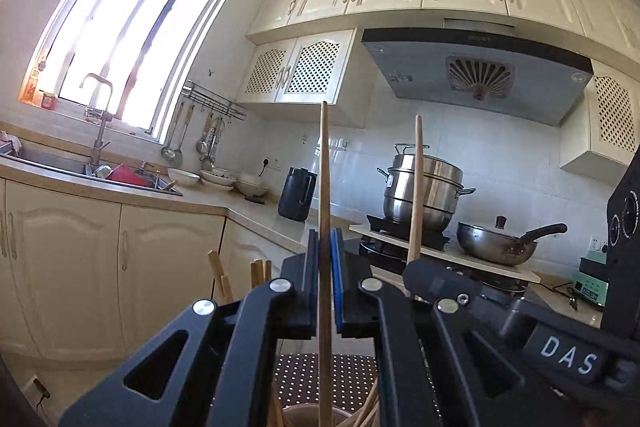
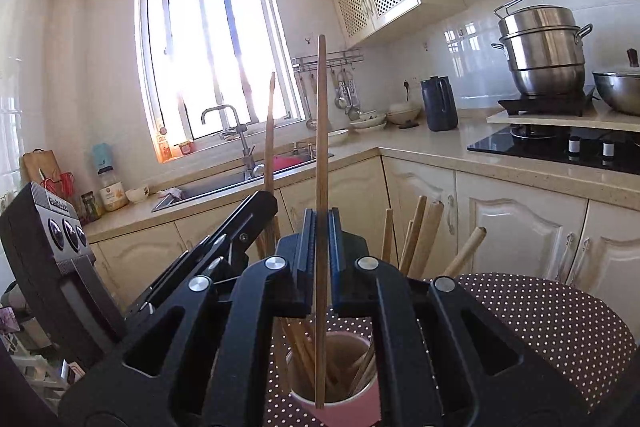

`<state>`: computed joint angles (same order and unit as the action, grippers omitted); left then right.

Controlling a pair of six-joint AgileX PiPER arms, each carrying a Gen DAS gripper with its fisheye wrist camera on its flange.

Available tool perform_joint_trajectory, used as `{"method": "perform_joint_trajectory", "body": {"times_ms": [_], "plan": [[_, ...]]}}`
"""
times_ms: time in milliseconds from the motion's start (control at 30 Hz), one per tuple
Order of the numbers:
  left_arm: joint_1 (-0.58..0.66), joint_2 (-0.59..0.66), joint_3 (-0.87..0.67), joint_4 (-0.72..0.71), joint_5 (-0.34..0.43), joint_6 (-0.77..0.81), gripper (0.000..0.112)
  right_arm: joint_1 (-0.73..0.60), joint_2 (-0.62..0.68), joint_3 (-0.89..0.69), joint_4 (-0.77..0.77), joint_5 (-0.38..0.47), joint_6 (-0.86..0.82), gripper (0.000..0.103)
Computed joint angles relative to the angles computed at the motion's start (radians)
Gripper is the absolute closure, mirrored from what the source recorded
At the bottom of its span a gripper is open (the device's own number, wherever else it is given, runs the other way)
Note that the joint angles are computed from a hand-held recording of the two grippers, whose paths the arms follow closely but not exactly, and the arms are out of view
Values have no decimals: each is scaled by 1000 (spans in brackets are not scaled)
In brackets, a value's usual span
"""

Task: Organize utensils
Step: 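Lift both held chopsticks upright and carry them over the pink cup, then lower both chopsticks into the pink cup and open both grippers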

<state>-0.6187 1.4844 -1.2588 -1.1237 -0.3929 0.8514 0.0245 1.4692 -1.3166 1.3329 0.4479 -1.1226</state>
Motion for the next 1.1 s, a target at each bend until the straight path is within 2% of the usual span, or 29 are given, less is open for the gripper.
{"method": "perform_joint_trajectory", "body": {"times_ms": [167, 500, 700, 833, 933, 1033, 1100], "plan": [[16, 26, 17, 86, -4, -97, 106, 3, 19, 5, 57, -3, -69, 97], [-24, 1, 123, -17, -34, 13, 106, -11, -11, 113, 119, 19, -174, 97], [-41, -41, 169, -147, -24, 146, 106, -26, -54, 198, 112, 39, -198, 96], [-78, -70, 199, -239, -65, 265, 106, -29, -74, 246, 96, 40, -199, 96], [-82, -96, 214, -291, -42, 320, 106, -26, -90, 283, 99, 28, -209, 96], [-91, -123, 223, -381, -25, 417, 105, -32, -101, 298, 72, 37, -168, 96], [-104, -134, 220, -461, -34, 505, 100, -35, -109, 300, 42, 47, -125, 96]]}}
